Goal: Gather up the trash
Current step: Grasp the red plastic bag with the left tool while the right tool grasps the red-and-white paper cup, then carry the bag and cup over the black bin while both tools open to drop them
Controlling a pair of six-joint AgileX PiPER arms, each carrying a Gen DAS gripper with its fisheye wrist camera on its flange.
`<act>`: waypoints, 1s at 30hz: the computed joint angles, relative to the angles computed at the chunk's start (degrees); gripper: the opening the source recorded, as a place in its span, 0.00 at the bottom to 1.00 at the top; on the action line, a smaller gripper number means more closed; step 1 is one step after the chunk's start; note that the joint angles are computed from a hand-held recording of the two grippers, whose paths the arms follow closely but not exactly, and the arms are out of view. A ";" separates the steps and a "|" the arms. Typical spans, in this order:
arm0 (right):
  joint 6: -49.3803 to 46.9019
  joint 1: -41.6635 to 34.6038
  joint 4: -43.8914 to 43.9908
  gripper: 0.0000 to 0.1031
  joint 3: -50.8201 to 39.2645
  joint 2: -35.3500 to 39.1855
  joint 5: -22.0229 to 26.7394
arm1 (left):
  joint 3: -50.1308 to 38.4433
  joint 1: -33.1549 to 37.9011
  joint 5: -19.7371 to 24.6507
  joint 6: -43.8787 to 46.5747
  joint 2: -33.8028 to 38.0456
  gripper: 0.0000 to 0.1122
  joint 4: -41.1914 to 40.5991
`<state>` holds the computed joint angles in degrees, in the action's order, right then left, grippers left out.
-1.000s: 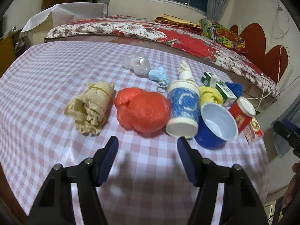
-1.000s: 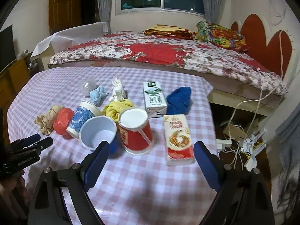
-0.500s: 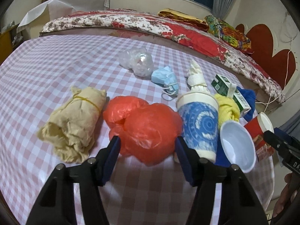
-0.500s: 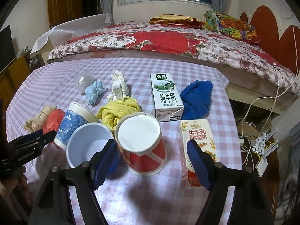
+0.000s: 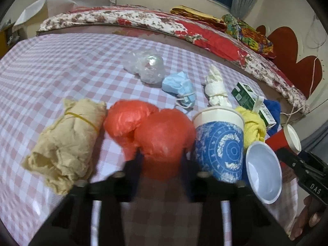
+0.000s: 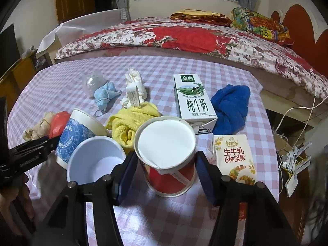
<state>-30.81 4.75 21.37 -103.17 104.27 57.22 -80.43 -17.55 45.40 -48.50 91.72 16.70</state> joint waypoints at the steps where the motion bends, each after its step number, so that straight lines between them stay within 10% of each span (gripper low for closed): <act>1: -0.21 -0.03 0.08 0.57 0.18 -0.27 -0.08 | -0.15 -0.11 0.14 0.16 0.13 0.18 0.24; 16: -6.32 -9.55 7.00 0.57 2.84 -9.21 2.08 | -3.21 -9.73 6.17 -7.13 -5.31 0.14 13.01; 30: -14.36 -31.05 16.03 0.48 1.67 -11.32 9.65 | -16.41 -22.41 9.07 -4.75 3.54 0.14 12.30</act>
<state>-45.17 -26.31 37.40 -101.50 92.96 66.87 -96.84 -39.97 54.47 -53.25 95.26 29.00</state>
